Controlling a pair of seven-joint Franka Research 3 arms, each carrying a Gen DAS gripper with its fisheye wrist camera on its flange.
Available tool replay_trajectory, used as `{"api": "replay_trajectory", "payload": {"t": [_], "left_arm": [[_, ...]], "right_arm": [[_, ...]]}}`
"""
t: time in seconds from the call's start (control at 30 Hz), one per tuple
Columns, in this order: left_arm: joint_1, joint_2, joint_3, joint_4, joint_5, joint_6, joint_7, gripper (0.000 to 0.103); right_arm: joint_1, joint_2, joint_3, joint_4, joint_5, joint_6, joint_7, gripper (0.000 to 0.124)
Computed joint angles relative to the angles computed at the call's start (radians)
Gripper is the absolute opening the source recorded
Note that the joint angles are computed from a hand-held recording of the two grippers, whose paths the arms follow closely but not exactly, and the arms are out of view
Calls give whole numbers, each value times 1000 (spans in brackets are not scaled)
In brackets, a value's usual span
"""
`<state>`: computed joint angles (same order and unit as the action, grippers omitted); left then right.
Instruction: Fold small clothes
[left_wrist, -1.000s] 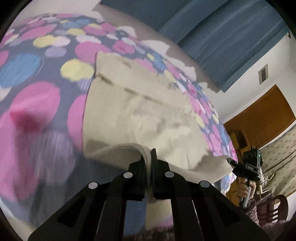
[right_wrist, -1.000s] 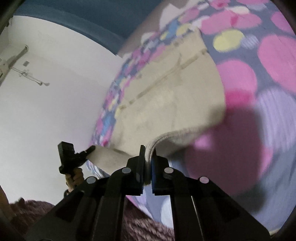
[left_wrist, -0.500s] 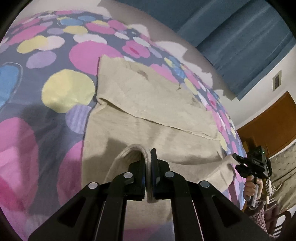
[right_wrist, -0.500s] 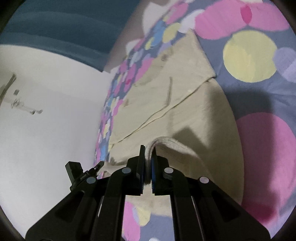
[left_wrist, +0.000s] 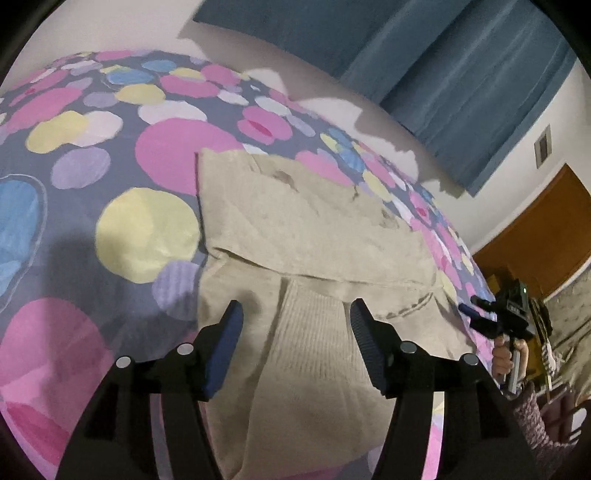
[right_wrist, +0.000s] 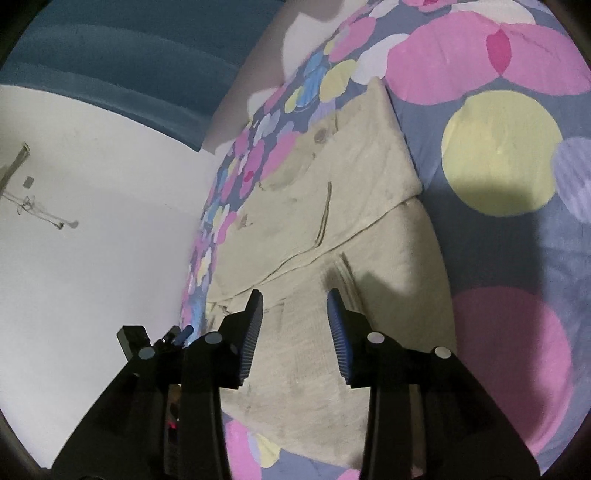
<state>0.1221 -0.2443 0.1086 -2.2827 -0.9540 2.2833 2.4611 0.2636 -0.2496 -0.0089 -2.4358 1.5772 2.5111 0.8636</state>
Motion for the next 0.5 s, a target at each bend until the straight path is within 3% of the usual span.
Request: {"api": "replay_trajectory", "payload": {"t": [0.13, 0.37, 0.5], "left_arm": [[-10, 34, -21, 18, 32, 18, 20, 60], [9, 115, -42, 79, 70, -47, -3, 60], [30, 150, -55, 110, 80, -84, -22, 60]], "right_arm": [[-1, 34, 7, 23, -45, 10, 21, 36], [2, 64, 16, 45, -121, 11, 54, 37], [2, 73, 15, 53, -141, 9, 56, 44]]}}
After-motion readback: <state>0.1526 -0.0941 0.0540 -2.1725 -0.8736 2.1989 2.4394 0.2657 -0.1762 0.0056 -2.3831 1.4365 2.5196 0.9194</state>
